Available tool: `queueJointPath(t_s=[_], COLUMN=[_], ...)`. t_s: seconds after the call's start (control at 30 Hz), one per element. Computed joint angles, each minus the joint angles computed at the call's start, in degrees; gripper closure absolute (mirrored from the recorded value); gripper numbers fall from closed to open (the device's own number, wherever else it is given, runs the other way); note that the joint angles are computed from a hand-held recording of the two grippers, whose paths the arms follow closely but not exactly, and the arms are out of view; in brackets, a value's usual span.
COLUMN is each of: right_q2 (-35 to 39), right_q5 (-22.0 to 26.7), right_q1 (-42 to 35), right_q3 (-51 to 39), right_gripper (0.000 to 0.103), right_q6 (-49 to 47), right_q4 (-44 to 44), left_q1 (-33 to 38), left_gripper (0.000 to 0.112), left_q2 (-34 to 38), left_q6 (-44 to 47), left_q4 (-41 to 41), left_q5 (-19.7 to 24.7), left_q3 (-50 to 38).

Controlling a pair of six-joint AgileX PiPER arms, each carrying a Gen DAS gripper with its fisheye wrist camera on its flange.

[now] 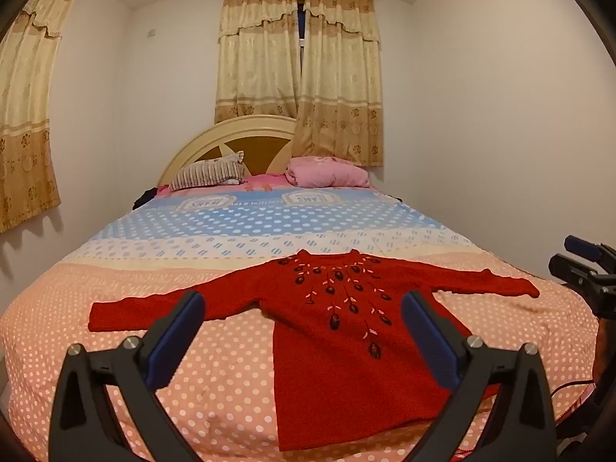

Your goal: Fold small clothes

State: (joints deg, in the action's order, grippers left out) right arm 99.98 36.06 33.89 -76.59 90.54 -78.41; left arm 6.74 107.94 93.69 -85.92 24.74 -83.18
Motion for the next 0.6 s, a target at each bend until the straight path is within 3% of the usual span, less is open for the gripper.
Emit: queueJointPath(t_s=[0.6], right_q2=[0.38], right_q5=[-0.42], right_q1=[-0.37], right_q3=[0.17], right_gripper=[0.008], right_q6=[0.58], right_q4=[-0.38], left_q1=[-0.02], left_gripper=[0.009], left_q2=[0.06], left_q6=[-1.98], left_q4=[1.38], left_q5=[-0.06], left_q3=[-0.29])
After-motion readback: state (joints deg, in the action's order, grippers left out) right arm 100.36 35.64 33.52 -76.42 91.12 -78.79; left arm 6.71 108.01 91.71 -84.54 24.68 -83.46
